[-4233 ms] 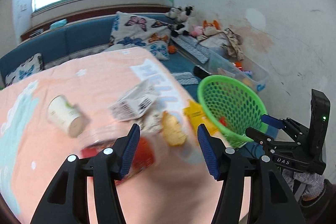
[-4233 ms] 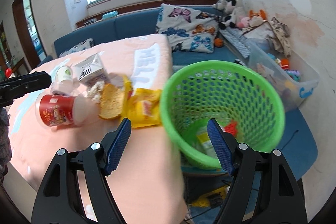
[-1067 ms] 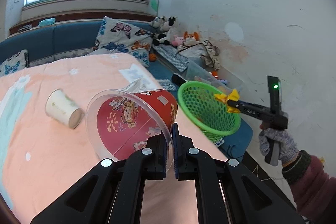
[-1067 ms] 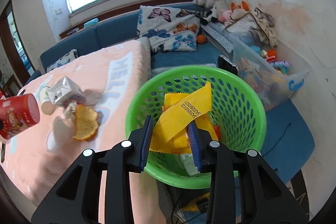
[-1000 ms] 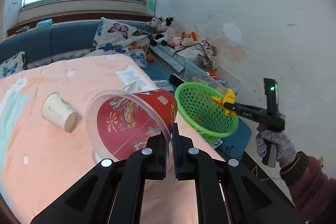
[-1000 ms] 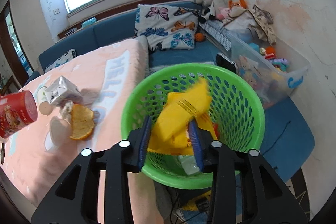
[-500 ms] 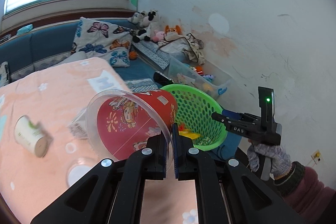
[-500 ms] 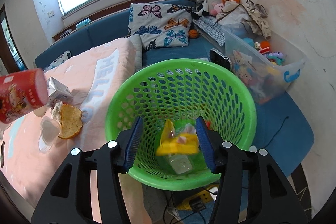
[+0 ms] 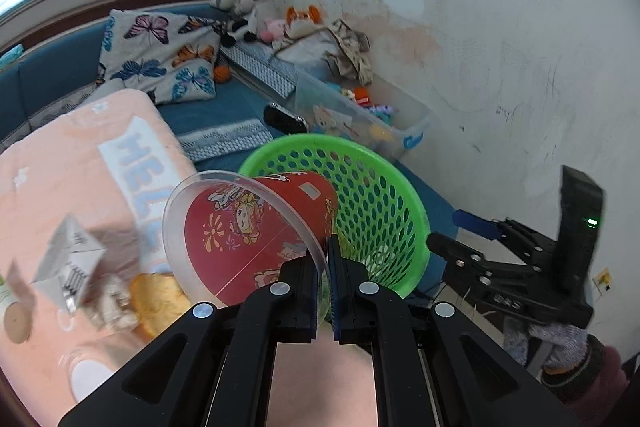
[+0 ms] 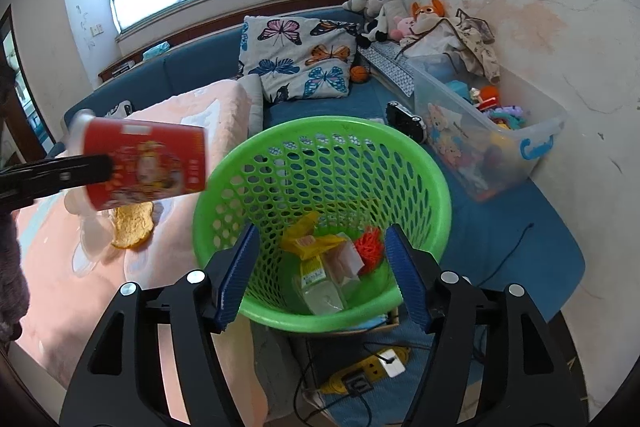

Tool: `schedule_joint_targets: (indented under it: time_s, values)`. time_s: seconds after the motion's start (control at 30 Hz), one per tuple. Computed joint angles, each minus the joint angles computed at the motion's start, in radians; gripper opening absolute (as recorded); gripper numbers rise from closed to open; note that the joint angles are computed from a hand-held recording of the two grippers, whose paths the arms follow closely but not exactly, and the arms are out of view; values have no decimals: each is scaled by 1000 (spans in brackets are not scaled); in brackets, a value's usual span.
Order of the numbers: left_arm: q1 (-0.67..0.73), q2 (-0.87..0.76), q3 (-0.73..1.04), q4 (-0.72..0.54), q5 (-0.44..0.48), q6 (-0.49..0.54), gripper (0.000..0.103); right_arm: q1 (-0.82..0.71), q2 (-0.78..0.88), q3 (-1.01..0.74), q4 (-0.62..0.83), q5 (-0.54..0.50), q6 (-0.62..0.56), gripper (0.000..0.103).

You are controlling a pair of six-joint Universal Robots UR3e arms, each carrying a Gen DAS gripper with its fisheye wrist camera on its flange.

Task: Collect trash
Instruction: 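Lower the red cup over the green basket and open the left gripper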

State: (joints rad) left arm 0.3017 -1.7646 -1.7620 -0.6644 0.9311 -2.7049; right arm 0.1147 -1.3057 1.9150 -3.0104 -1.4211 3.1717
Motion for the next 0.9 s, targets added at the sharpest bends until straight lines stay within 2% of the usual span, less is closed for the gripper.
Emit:
schedule_joint_targets:
  time_s: [0.23,0.43,0.57,0.7,0.9]
  values:
    - [-94,-159,133,12,85,-55,5,-30,-16,50,-18,14,4,66]
    - [-136,-226,182,3,135,-85,5,-48,-25,77,-28,27,2,66]
    - [-134,-228,176,5,130,-83,7,-50,-28,83,-29,29,4,66]
    - [-124,-208,153,17,110,-79,14,-49,-38,90,-28,32,6,66]
    - [-71,-97,35,31,67,-43,16,-34,-56,93,-27,33,5,66]
